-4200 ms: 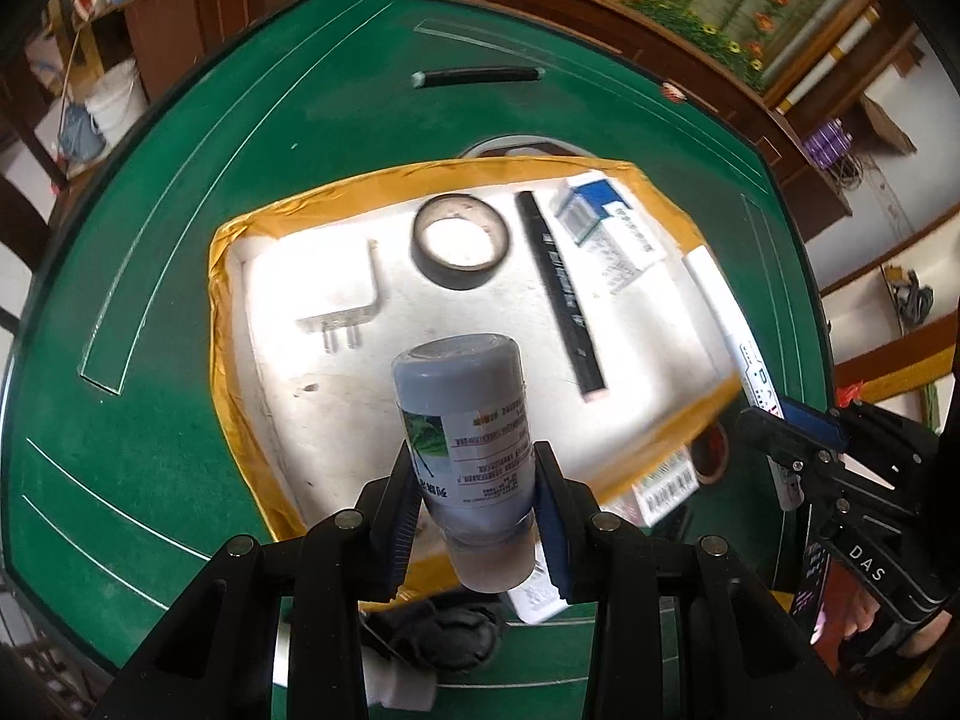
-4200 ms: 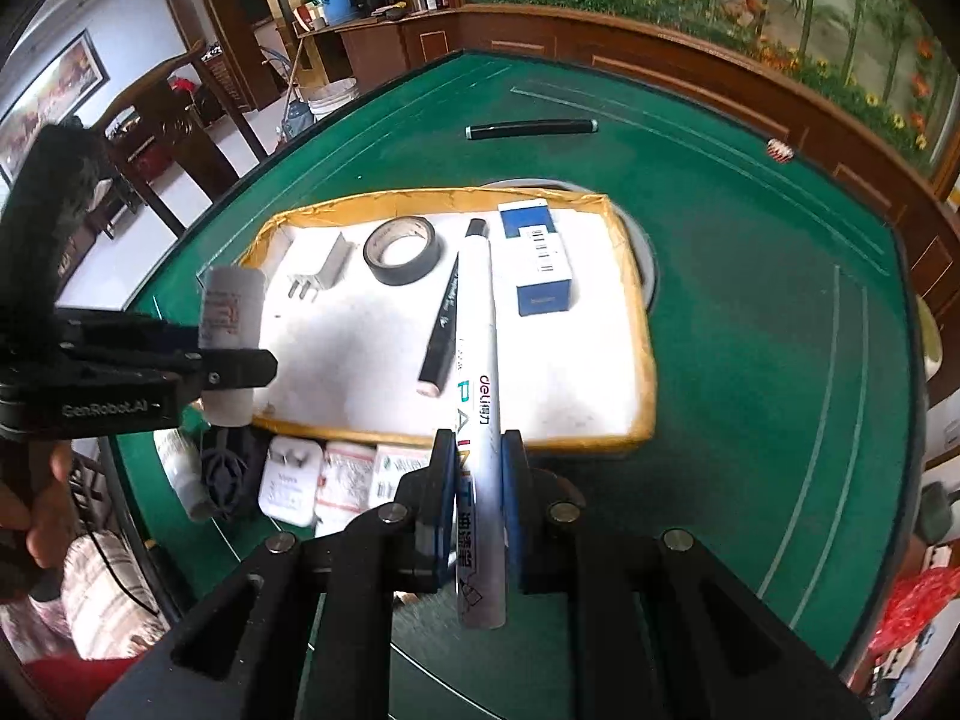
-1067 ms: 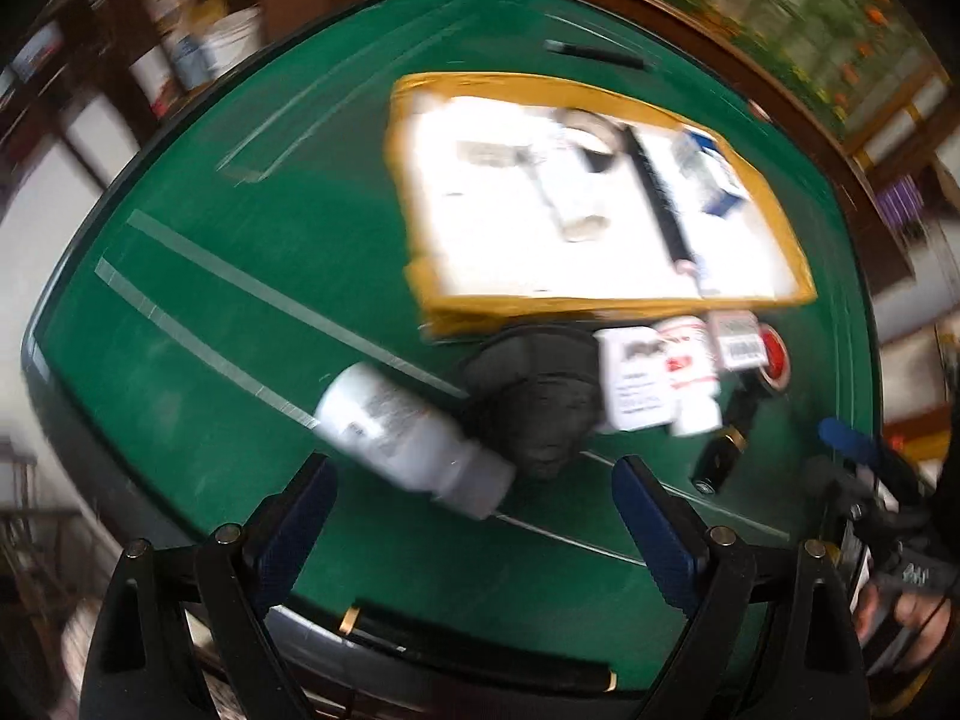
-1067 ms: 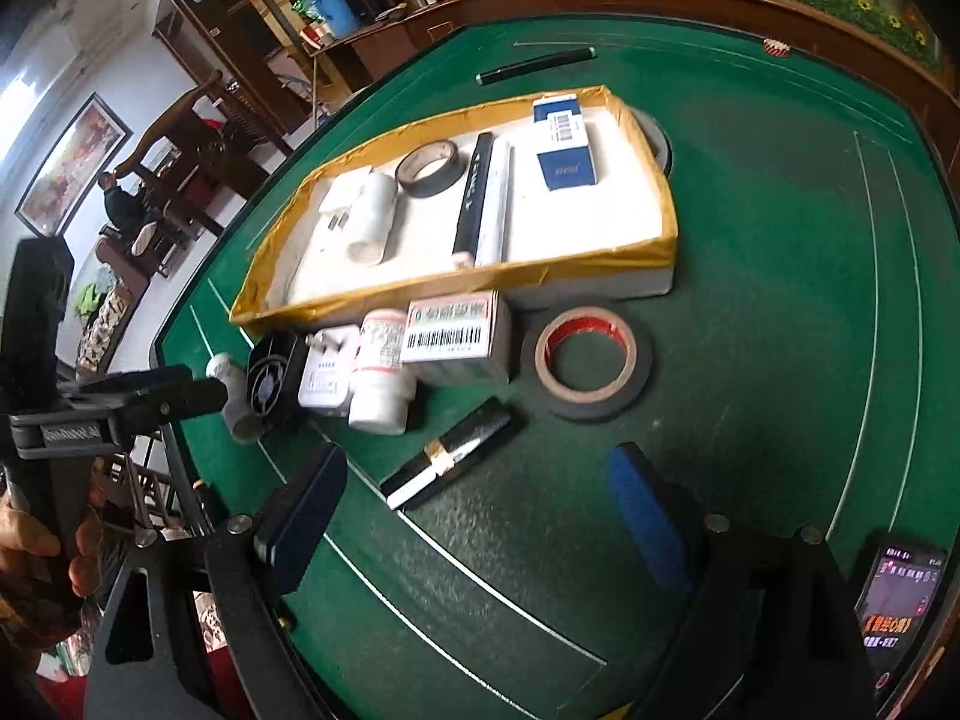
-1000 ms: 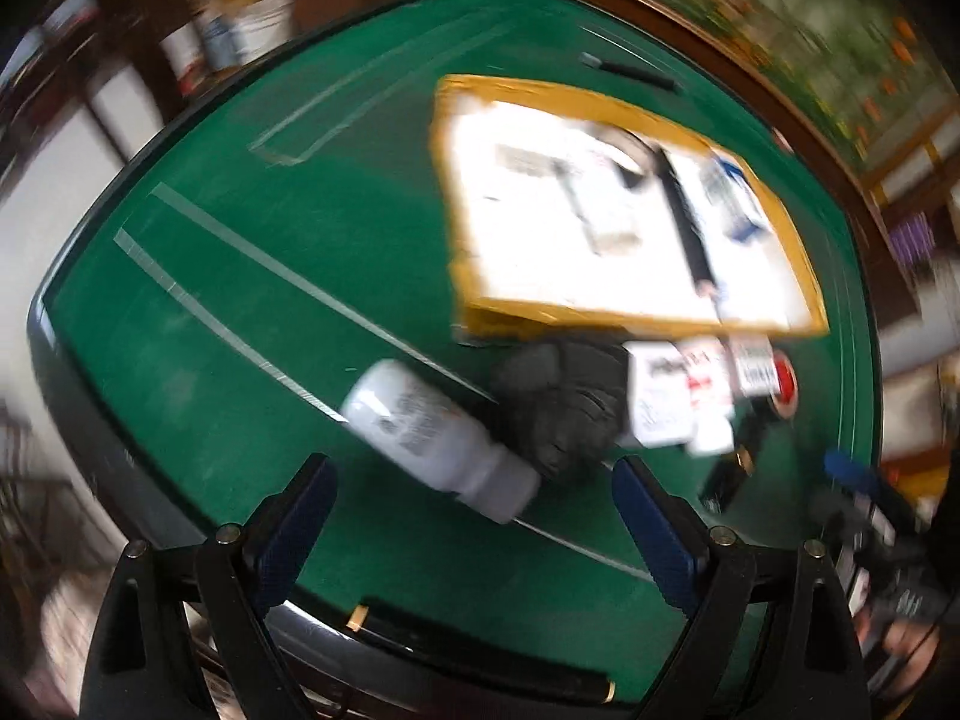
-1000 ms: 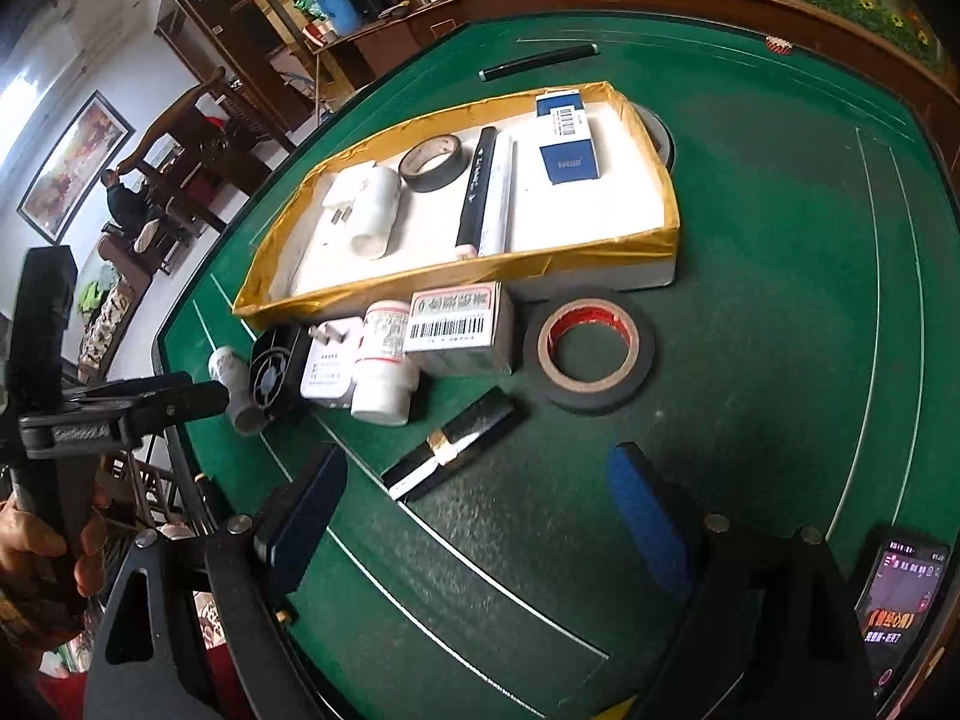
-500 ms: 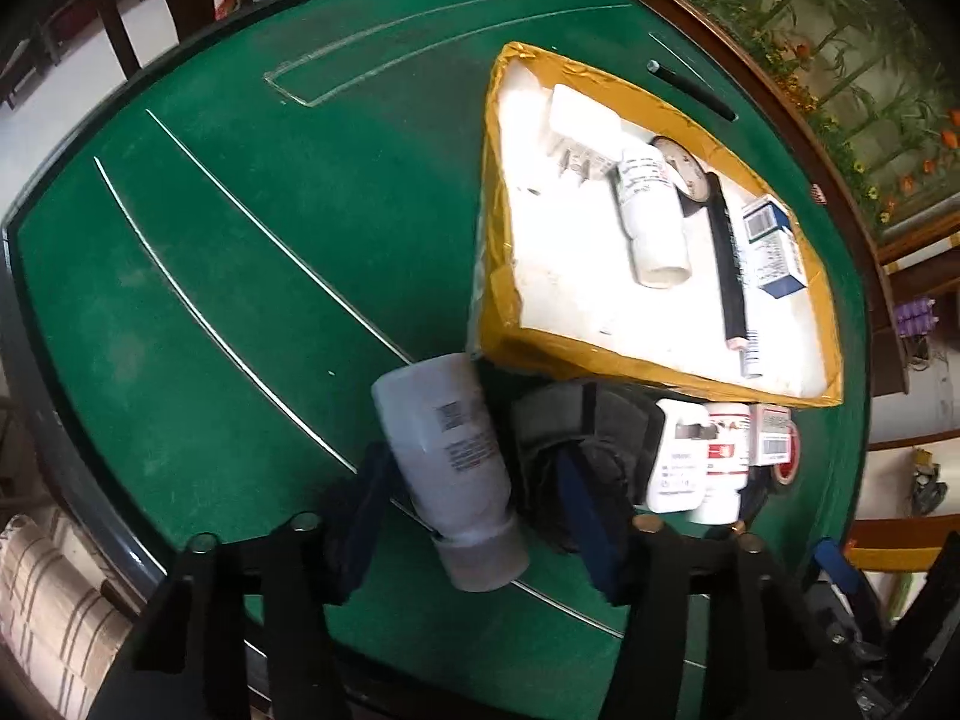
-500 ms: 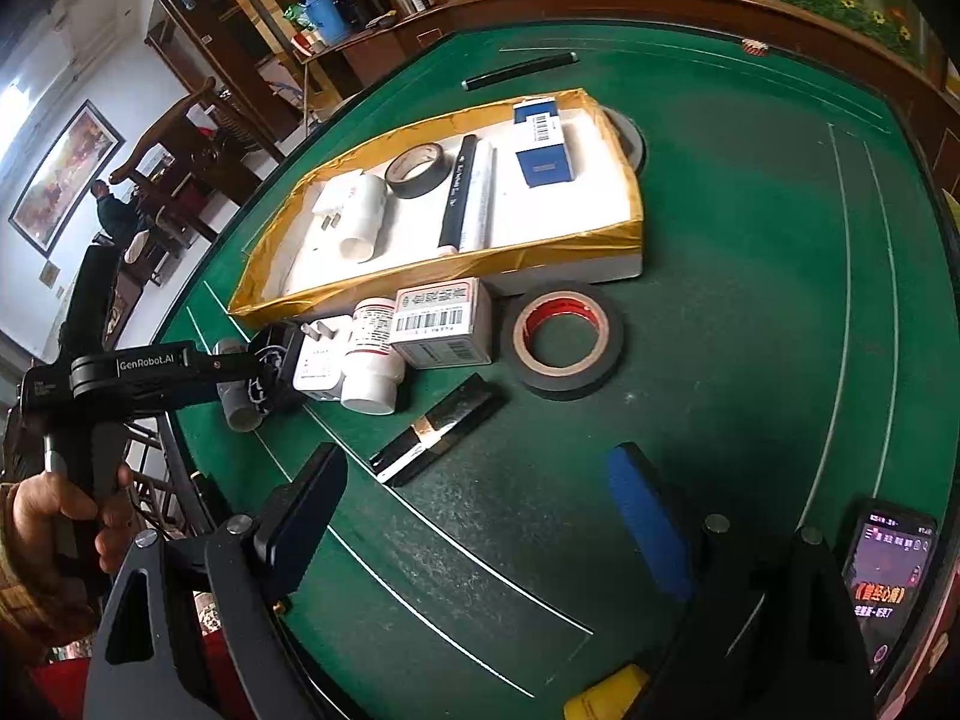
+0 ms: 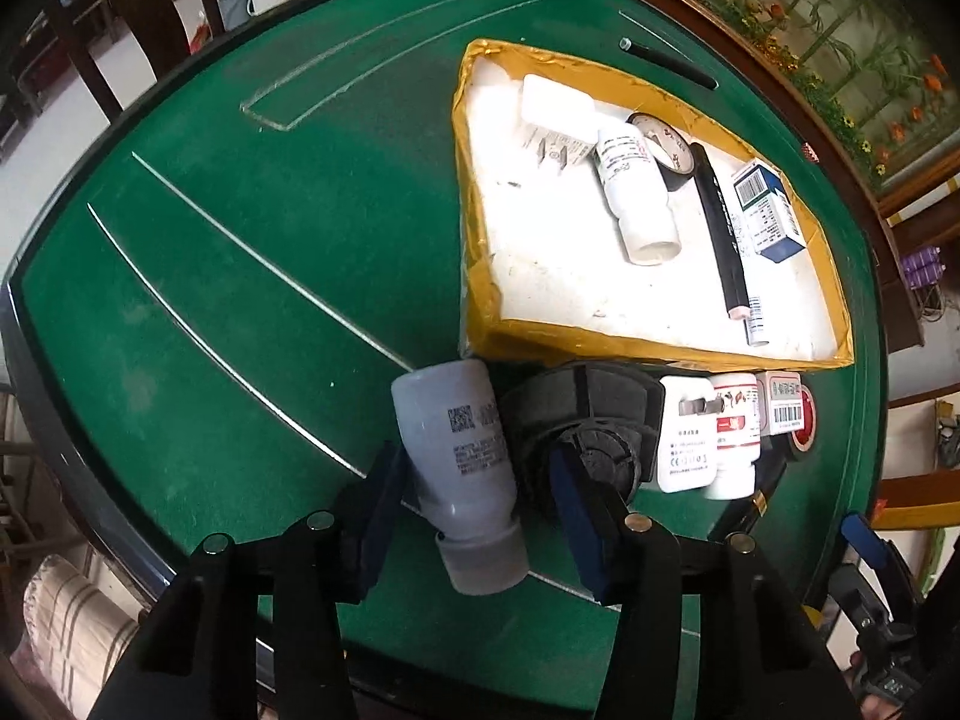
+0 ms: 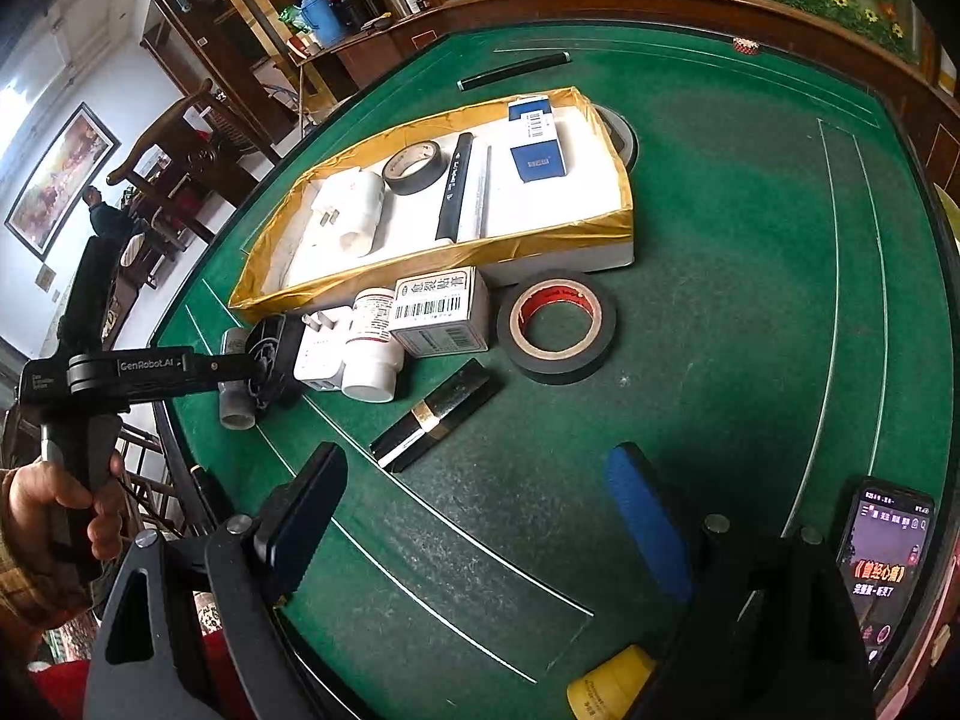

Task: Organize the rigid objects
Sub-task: 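Grasp the red-lined black tape roll with the right tool while the left tool holds the bottle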

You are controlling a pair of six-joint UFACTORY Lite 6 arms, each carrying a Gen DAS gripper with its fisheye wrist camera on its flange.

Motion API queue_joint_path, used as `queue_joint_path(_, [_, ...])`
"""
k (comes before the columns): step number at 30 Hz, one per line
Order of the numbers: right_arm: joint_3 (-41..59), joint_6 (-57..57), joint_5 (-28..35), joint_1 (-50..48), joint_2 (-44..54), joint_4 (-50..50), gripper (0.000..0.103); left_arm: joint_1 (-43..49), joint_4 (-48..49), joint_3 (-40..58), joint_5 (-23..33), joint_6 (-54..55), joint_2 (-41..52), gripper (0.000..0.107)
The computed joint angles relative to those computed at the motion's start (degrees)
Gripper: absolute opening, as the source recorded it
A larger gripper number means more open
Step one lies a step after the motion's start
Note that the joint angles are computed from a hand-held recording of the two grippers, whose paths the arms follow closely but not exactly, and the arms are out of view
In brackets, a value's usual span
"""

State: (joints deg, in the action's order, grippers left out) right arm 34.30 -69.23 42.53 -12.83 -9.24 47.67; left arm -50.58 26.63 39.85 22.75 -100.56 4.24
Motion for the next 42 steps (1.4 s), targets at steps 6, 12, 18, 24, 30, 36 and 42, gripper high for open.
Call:
queue_joint_path(6, [-0.8,-1.8,-1.1,0.7,0.4,0.9,0.088,-4.2,3.8,1.0,3.6,-4.5,0.7,0.055])
queue_joint_path(12, [1.2,-3.3,-1.5,0.9,2.2,3.1,0.088,-5.0,3.1,0.9,6.1,-1.5,0.5,0.055])
queue_joint_path(18, [7.3,-2.6,-5.8,0.5,9.7,3.7,0.081,-3.6,2.9,2.5,6.7,2.0,1.4,0.053])
queue_joint_path(24, [14.5,3.9,-12.1,6.5,19.1,-1.6,0.075,-4.4,2.2,0.5,6.1,3.2,-1.6,0.053])
queue_joint_path(30, [15.3,11.7,-21.8,15.8,23.8,-9.5,0.065,-3.3,3.0,1.0,6.7,4.9,-0.3,0.053])
queue_joint_path(36, [15.1,21.4,-25.5,19.6,23.7,-18.1,0.061,-1.0,2.5,-0.1,3.2,5.4,1.4,0.039])
queue_joint_path(42, [5.8,15.6,-23.8,15.4,15.2,-15.2,0.061,-5.0,3.7,-1.6,2.6,1.6,0.2,0.039])
